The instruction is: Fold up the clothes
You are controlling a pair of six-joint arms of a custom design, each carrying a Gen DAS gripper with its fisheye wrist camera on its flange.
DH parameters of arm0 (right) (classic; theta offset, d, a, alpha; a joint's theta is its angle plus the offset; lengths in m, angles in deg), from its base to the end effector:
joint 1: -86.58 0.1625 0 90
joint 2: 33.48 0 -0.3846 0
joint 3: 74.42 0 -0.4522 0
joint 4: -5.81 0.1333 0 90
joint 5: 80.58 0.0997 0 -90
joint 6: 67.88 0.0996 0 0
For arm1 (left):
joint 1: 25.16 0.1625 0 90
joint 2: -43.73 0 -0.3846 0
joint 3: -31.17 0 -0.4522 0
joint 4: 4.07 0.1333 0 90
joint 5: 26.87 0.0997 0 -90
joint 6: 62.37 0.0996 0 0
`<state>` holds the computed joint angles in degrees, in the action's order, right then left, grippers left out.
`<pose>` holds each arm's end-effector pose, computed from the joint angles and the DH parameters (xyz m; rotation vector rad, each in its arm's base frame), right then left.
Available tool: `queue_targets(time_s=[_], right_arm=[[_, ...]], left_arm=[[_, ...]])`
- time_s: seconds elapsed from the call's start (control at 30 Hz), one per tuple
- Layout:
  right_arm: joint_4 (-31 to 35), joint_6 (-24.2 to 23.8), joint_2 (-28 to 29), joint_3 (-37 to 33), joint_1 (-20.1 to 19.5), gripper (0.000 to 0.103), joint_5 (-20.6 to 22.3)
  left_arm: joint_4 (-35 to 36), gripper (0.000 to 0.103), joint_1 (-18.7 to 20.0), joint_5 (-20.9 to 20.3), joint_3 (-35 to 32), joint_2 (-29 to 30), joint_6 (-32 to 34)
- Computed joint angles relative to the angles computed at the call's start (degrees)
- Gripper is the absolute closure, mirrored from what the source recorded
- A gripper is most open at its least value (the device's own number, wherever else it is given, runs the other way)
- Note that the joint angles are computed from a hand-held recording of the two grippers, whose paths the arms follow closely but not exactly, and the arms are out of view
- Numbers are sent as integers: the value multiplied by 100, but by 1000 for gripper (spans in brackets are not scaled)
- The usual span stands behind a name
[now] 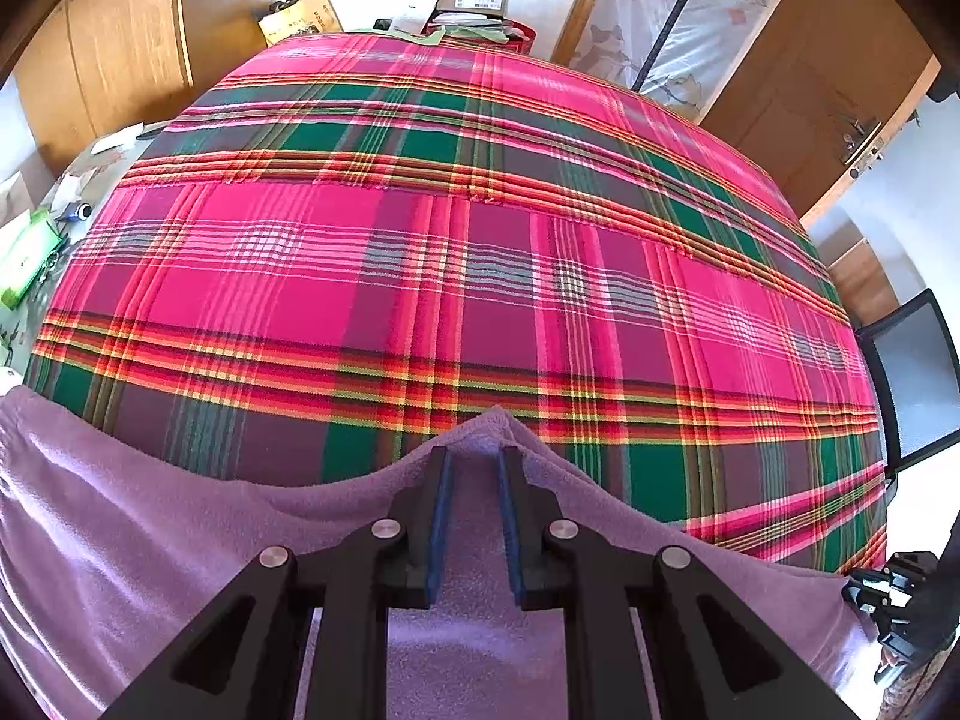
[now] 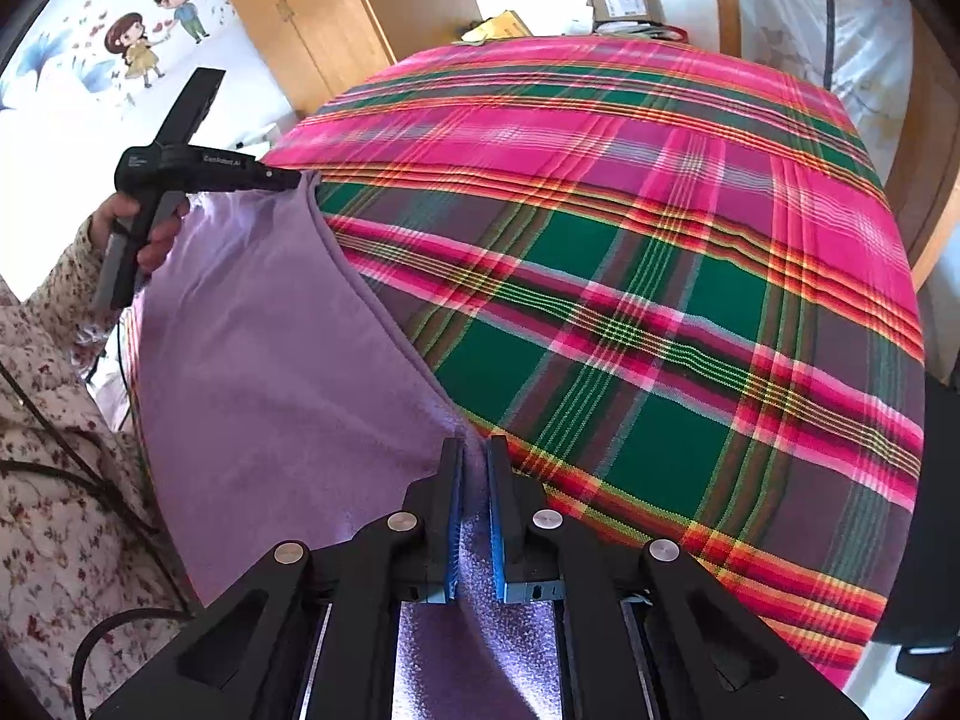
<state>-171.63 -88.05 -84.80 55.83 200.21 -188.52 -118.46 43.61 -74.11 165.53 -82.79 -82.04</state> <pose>0.2703 -0.3618 -0.0600 1.0229 -2.6335 0.2235 0.0658 -0.3855 0.3682 -0.1064 2.4585 -0.6709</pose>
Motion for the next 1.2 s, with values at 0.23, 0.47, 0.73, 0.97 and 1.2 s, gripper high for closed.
queue_targets(time_s=[0.23, 0.47, 0.73, 0.97, 1.2], right_arm=[[-294, -31, 164, -117, 282, 77, -193], [-328, -180, 802, -652, 499, 77, 169], [2, -281, 1128, -1074, 507, 80, 541], [252, -398, 1249, -1260, 485, 100, 486], [-21, -213, 1401, -1372, 494, 101, 174]], left_arm=[[-37, 87, 26, -37, 2, 2, 16], [-45, 87, -9, -10, 46, -50, 29], [-123, 87, 64, -150, 41, -84, 183], [-223, 87, 169, -366, 18, -122, 249], [-269, 87, 180, -375, 23, -111, 275]])
